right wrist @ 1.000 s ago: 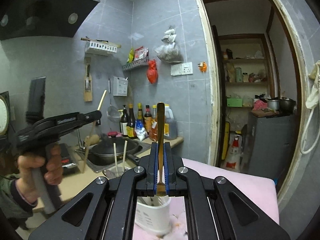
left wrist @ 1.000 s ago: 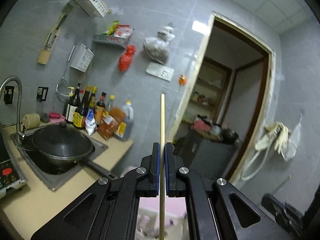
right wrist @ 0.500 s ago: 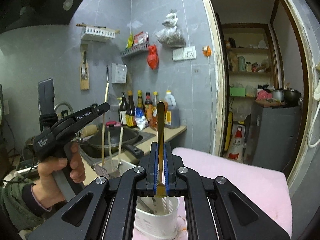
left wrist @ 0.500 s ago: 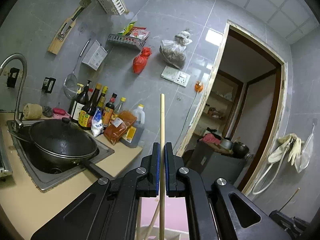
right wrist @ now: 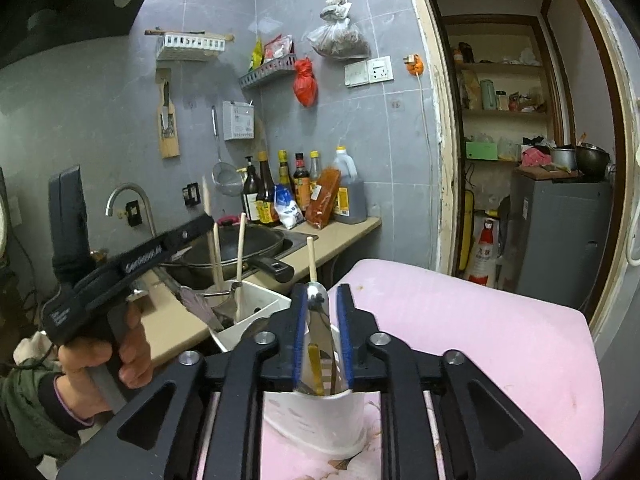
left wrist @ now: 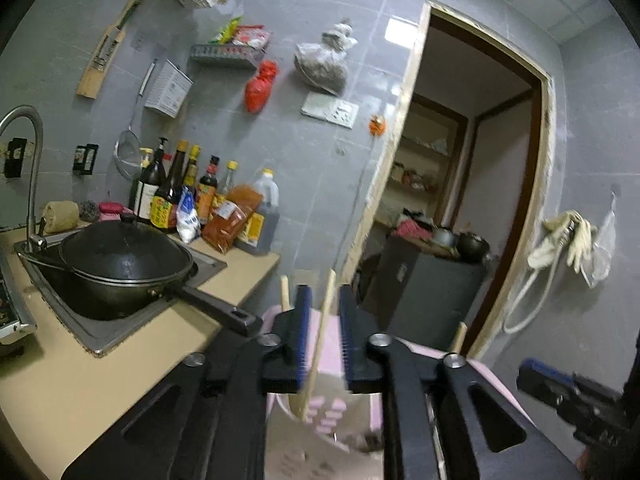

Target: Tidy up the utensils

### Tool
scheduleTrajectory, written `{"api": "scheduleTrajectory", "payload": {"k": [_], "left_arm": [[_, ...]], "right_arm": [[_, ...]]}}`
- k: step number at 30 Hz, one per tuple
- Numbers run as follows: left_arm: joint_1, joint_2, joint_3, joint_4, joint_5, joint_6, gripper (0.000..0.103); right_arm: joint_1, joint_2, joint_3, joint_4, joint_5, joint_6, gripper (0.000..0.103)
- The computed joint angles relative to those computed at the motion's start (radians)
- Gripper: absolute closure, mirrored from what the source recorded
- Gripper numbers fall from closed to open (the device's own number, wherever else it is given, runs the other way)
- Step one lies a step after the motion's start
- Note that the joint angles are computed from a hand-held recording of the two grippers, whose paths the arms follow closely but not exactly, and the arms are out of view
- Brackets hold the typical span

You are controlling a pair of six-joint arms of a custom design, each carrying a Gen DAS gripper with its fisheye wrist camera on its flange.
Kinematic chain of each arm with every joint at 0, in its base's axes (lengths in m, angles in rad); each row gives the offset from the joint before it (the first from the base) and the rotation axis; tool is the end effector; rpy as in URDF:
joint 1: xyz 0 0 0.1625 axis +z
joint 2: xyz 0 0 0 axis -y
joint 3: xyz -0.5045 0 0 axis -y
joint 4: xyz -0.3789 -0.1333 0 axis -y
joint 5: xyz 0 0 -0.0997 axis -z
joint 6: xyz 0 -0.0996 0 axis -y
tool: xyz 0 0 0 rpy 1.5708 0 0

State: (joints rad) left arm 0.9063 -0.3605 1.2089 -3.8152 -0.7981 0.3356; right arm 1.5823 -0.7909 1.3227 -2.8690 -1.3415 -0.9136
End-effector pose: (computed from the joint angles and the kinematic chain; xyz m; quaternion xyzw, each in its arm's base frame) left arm -0.3399 -0.7629 0.1420 0.1277 0.7389 -0.6345 0.1873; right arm 0.1654 -0.8186 0.3283 0.4494 -0.8055 0.3805 0.0664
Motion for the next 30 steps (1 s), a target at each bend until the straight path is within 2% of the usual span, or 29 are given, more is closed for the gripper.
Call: {"api": "scheduleTrajectory", "payload": {"k": [1, 4, 6, 8, 10, 13, 14, 16, 19, 24, 30], "left_arm": [[-0.005, -0.009, 0.022, 0.005, -0.004, -0.012, 0.074], [-0.026, -0.022, 0.066, 0.001, 0.009, -0.021, 0.069], [-0.042, -0.031, 0.096, 0.026, 0.028, -0.035, 0.067], [-0.056, -0.037, 0.125, 0.030, 0.038, -0.043, 0.060], [-0.072, -0.039, 0.152, 0.032, 0.047, -0.052, 0.048], [-0.092, -0.050, 0.201, 0.053, 0.050, -0.089, 0.039], [-0.098, -0.053, 0.215, 0.063, 0.053, -0.103, 0.036], [-0.112, -0.055, 0.240, 0.072, 0.061, -0.123, 0.023], [-0.133, -0.049, 0.270, 0.042, 0.078, -0.121, 0.011], [-0.162, -0.038, 0.312, 0.020, 0.110, -0.134, 0.005], [-0.188, -0.017, 0.346, -0.004, 0.150, -0.134, 0.004]], "right_arm": [[-0.001, -0.005, 0.009, -0.008, 0.005, 0.001, 0.080], [-0.004, -0.023, 0.039, -0.047, 0.014, -0.002, 0.079], [-0.008, -0.037, 0.066, -0.085, 0.018, -0.003, 0.074], [-0.014, -0.053, 0.097, -0.129, 0.024, 0.003, 0.059], [-0.021, -0.070, 0.127, -0.175, 0.030, 0.013, 0.053], [-0.031, -0.092, 0.172, -0.250, 0.024, 0.019, 0.048], [-0.034, -0.101, 0.189, -0.273, 0.019, 0.020, 0.040], [-0.046, -0.120, 0.225, -0.324, 0.020, 0.021, 0.025], [-0.060, -0.146, 0.276, -0.388, 0.013, 0.019, 0.020], [-0.093, -0.193, 0.354, -0.460, -0.005, 0.040, 0.001], [-0.127, -0.239, 0.438, -0.536, -0.017, 0.063, 0.000]]}}
